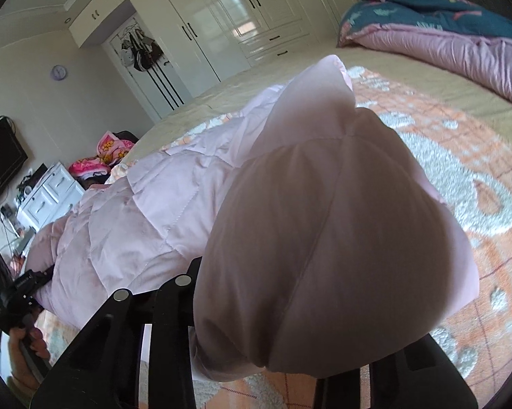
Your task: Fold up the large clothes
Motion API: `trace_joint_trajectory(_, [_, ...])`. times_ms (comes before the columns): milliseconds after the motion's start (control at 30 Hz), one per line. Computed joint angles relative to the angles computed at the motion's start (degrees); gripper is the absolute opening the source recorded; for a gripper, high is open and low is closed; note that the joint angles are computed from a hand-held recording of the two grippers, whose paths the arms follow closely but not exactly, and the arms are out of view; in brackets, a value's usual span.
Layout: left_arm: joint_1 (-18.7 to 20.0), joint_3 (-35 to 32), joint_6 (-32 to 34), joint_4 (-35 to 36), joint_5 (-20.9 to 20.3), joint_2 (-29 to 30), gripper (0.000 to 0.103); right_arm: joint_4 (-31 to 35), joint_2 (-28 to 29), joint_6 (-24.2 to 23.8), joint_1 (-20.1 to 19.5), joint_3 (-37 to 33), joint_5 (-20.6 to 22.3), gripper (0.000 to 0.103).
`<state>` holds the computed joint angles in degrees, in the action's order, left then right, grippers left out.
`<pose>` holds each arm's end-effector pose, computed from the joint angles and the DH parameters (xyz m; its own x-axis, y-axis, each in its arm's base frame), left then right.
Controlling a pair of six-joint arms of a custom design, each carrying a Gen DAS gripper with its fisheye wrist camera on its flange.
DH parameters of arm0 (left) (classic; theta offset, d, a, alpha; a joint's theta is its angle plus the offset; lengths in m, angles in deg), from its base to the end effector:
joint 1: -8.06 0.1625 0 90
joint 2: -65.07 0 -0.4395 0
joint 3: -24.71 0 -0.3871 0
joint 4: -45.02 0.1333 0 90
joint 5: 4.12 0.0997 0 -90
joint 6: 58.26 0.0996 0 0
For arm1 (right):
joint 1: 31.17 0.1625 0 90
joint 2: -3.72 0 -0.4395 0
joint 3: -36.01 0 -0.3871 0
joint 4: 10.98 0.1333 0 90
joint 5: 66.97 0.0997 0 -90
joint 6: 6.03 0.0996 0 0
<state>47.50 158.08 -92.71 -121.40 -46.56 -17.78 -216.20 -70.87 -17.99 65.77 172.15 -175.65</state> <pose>-0.1929 -0.4264 0.2829 -0.9518 -0.0624 -0.3003 0.1895 0.6502 -0.7357 0.1534 -0.4208 0.2703 -0.9356 0.0167 0.3526 -0.2714 0.6047 -0.7488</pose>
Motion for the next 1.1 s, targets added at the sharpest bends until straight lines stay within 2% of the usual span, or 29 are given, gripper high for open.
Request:
trace_joint_trajectory(167, [-2.1, 0.2, 0.2, 1.5, 1.6, -1.3, 0.033, -2.9, 0.1, -3.7, 3.2, 0.7, -2.8, 0.029])
trace_joint_trajectory(400, [-5.5, 2.9, -5.5, 10.8, 2.3, -7.7, 0.033, -5.0, -1.6, -7.2, 7.8, 3.6, -6.7, 0.028])
trace_joint_trajectory(667, [-12.0, 3.1, -13.7, 27.5, 5.8, -13.4, 0.033, -2.6, -5.0, -5.4, 10.5, 6.3, -9.5, 0.028])
trace_joint_trajectory(867, [-15.1, 3.3, -20.9, 39.0, 5.2, -18.4, 0.033, -0.1, -7.4, -2.9, 13.4, 8.0, -12.4, 0.028])
trace_joint_trajectory(1100, [-18.8, 3.5, -27.4, 48.7, 5.0, -22.7, 0.033, 2.4, -10.6, -0.4, 15.9, 10.7, -14.7, 0.028])
